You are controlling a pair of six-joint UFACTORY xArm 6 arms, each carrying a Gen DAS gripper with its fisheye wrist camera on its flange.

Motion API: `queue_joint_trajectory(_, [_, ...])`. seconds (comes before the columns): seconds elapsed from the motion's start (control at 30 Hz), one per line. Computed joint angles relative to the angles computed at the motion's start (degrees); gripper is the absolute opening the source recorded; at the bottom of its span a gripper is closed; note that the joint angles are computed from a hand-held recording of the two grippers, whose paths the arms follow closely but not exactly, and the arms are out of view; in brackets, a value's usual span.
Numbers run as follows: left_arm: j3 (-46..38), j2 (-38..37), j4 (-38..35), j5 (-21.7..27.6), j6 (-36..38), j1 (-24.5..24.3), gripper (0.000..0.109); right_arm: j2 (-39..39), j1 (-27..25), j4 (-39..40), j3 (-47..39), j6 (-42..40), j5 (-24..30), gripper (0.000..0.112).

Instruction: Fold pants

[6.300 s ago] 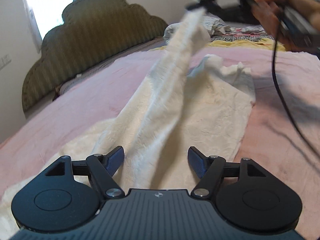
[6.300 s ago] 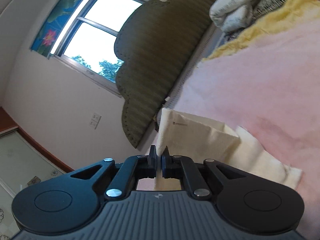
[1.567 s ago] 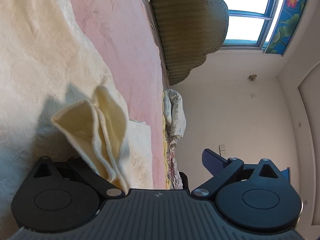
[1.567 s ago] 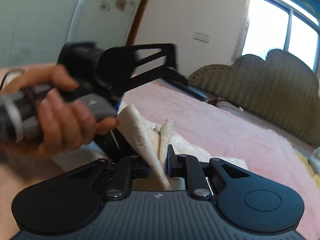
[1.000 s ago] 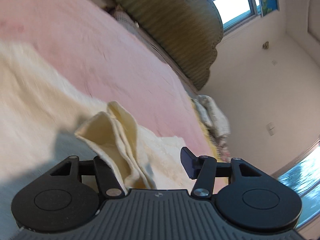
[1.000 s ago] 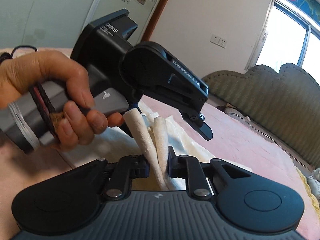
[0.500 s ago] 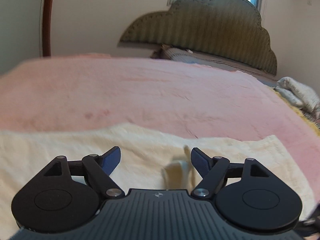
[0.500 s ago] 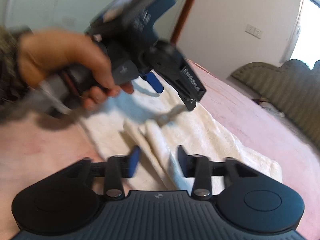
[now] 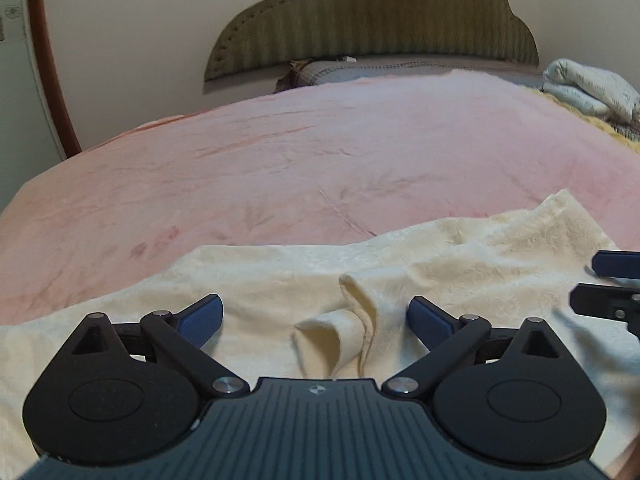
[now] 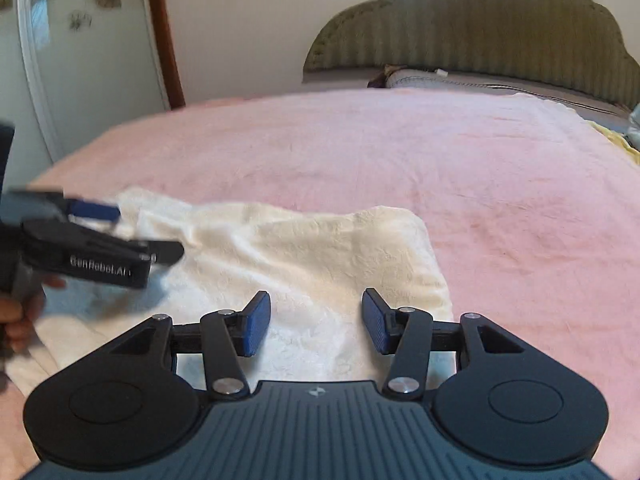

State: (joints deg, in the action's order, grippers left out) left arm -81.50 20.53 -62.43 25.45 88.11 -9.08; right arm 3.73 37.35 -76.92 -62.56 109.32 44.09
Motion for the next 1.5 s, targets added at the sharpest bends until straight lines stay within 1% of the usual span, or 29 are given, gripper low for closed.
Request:
queue_joint_trajectory(0.07, [0.7,-0.8,-4.5,-2.7,5.0,-0.2,0.103,-1.3,2.8,-3.9,1.6,3.1,2.4,0.053])
queue_joint_trajectory(0.1, [0.7,-0.8,-5.4,-3.4,7.5,-0.4,0.103,-1.2,2.9,-5.1,1.1,3.0,2.1,0.065])
queue_joint_trajectory(0.17, [1.7,-0.8,-2.4,-4.8,8.6,-1.0,0.103,0.2,2.6,-3.4,0.0,-0.7,-0.4,0.078])
queue_joint_trajectory(0.2, [2.3,-1.1,-2.9,-5.4,9.5,-1.0,0.103,1.9,2.6,0.1,-1.1,-6.0,-0.6,0.077])
queue_joint_trajectory(0.27, [3.4,-2.1,-7.4,-5.8,11.8,-0.3,0.103,3.5,4.9,1.3,-2.7,-9.2,4.6,0.078])
queue_joint_trajectory(0.3, [3.6,-2.3,-7.5,-6.1,10.2,0.3,0.103,4.1,6.3,1.6,-3.5,-9.3,7.1,0.078])
queue_joint_trajectory(0.33, [3.5,-2.5,-6.6,-5.7,7.9,0.9,0.103,4.2,8.2,-0.5,-3.8,-8.4,9.4,0.078])
queue_joint_trajectory(0.37, [3.2,-2.4,-3.6,-5.2,3.1,2.0,0.103,4.6,9.8,-3.4,-4.1,-7.7,10.3,0.077])
queue_joint_trajectory(0.43, [2.3,-1.8,5.0,-5.9,-8.9,3.0,0.103,6.1,12.5,-8.2,-6.0,-10.3,11.7,0.077])
queue_joint_trajectory(0.47, [1.8,-1.2,10.0,-6.0,-14.9,3.4,0.103,7.6,13.9,-9.5,-7.7,-12.9,12.8,0.075])
queue_joint_trajectory(0.5, [1.1,-0.4,14.4,-5.5,-19.8,4.0,0.103,9.3,14.9,-10.3,-9.6,-16.1,13.5,0.068])
queue_joint_trajectory(0.53, [0.8,0.1,16.4,-5.1,-22.3,4.4,0.103,10.7,15.3,-10.5,-11.3,-19.1,13.0,0.064])
queue_joint_trajectory(0.57, [0.6,0.4,16.0,-4.3,-22.4,4.8,0.103,12.1,15.0,-10.1,-12.8,-21.7,11.6,0.058])
queue_joint_trajectory(0.6, [1.1,0.1,13.2,-3.7,-20.5,5.3,0.103,13.1,14.6,-9.3,-13.9,-23.7,10.2,0.053])
queue_joint_trajectory(0.63, [1.9,-0.5,8.1,-3.8,-16.3,5.5,0.103,14.2,14.3,-7.7,-15.1,-26.2,9.1,0.049])
queue_joint_trajectory(0.67, [2.5,-1.0,5.1,-3.6,-13.7,5.7,0.103,15.2,14.2,-6.4,-16.1,-28.5,9.2,0.043])
queue_joint_trajectory(0.73, [3.3,-1.5,1.8,-3.6,-10.1,5.8,0.103,16.7,14.1,-4.7,-17.6,-32.2,11.0,0.040])
queue_joint_trajectory(0.83, [3.1,-1.6,-0.1,-1.1,-9.3,6.7,0.102,17.0,12.8,-3.6,-17.8,-33.2,10.6,0.031])
queue_joint_trajectory(0.87, [2.7,-1.5,-1.1,0.2,-9.0,7.3,0.100,16.8,12.3,-3.3,-17.7,-33.2,10.1,0.024])
queue_joint_trajectory(0.9, [2.4,-1.5,-2.2,1.7,-9.1,7.9,0.098,16.9,11.8,-3.2,-17.6,-33.2,9.1,0.013])
queue_joint_trajectory(0.93, [2.2,-1.7,-2.4,2.8,-10.4,8.5,0.096,16.7,11.4,-3.2,-17.4,-32.9,8.0,0.012])
queue_joint_trajectory(0.97, [1.8,-2.0,-1.6,4.2,-12.4,9.1,0.089,16.8,11.5,-3.6,-17.4,-32.0,8.0,0.011])
queue_joint_trajectory(1.0, [0.5,-1.9,-0.3,7.5,-15.5,10.1,0.084,16.3,11.7,-4.6,-16.8,-30.6,8.1,0.009])
queue_joint_trajectory(1.07, [-1.9,-2.1,-0.5,16.0,-18.7,12.7,0.084,13.1,11.5,-7.8,-13.6,-23.5,7.2,0.008])
queue_joint_trajectory(1.17, [-7.7,-0.5,0.7,30.9,-23.2,15.5,0.084,6.6,9.8,-13.4,-7.6,-10.6,3.4,0.008])
queue_joint_trajectory(1.23, [-12.3,2.1,0.8,41.2,-27.1,16.8,0.084,3.2,8.8,-16.8,-4.6,-3.7,1.5,0.008])
queue_joint_trajectory(1.3, [-16.1,5.1,1.0,49.0,-32.5,17.1,0.084,0.6,8.5,-19.4,-2.4,1.5,0.5,0.008])
queue_joint_trajectory(1.4, [-22.9,11.3,0.8,56.5,-44.1,16.9,0.084,-1.2,8.1,-22.1,-0.6,6.0,-0.7,0.008])
queue_joint_trajectory(1.5, [-28.0,16.2,-1.5,60.9,-52.2,16.6,0.084,-0.9,8.9,-20.7,-0.9,2.8,-0.1,0.008])
